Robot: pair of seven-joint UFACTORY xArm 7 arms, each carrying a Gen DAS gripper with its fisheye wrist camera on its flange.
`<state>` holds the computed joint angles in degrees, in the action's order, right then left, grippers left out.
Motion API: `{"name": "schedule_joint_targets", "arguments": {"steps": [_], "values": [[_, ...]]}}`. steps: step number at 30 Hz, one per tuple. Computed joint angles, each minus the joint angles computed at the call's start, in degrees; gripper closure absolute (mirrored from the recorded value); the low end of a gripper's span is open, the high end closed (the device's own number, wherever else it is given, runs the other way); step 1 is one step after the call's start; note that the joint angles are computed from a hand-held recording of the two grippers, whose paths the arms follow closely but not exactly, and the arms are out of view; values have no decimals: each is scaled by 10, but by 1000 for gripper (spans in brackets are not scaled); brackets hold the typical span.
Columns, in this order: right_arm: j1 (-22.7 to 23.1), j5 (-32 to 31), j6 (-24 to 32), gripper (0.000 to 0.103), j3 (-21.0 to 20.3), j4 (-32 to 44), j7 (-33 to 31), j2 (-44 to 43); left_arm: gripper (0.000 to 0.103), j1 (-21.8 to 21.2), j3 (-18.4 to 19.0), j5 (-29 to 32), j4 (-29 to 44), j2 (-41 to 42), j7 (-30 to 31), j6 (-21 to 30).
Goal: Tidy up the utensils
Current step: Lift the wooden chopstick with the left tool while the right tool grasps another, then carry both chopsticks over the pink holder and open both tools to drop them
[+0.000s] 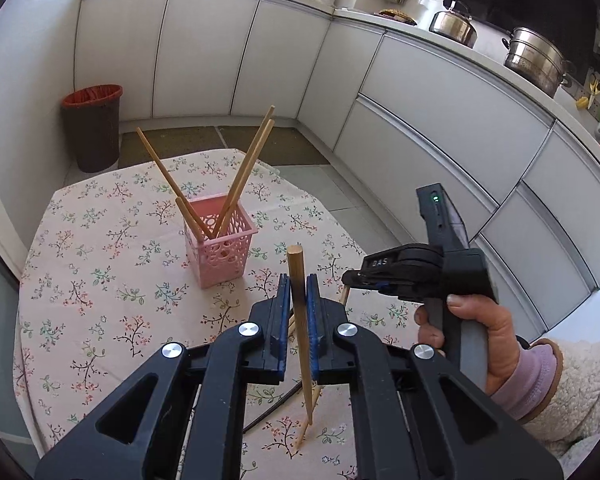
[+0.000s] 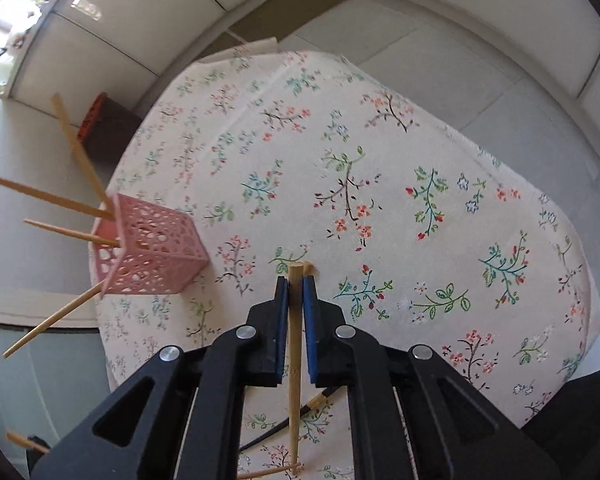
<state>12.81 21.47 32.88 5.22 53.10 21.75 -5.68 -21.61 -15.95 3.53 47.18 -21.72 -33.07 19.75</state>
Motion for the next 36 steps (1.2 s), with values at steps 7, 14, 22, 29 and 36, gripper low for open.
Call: {"name": "schedule_joint_targets", "arguments": {"steps": [7, 14, 22, 29, 36], "values": [[5, -43, -27, 95, -16, -53, -72, -128, 96, 24, -36, 47, 17, -38, -34, 10], [11, -61, -32, 95, -25, -51, -112, -204, 96, 61, -68, 91, 46, -53, -86, 28], [31, -53, -31, 95, -40, 18, -151, -228, 96, 84, -82, 133, 101, -53, -118, 74], [35, -41, -48, 95, -40, 104, -167, -196, 96, 121, -100, 186, 171, -29, -158, 109], [41, -31, -76, 95, -32, 165, -183, -152, 97, 143, -108, 275, 253, 38, -213, 128]]}}
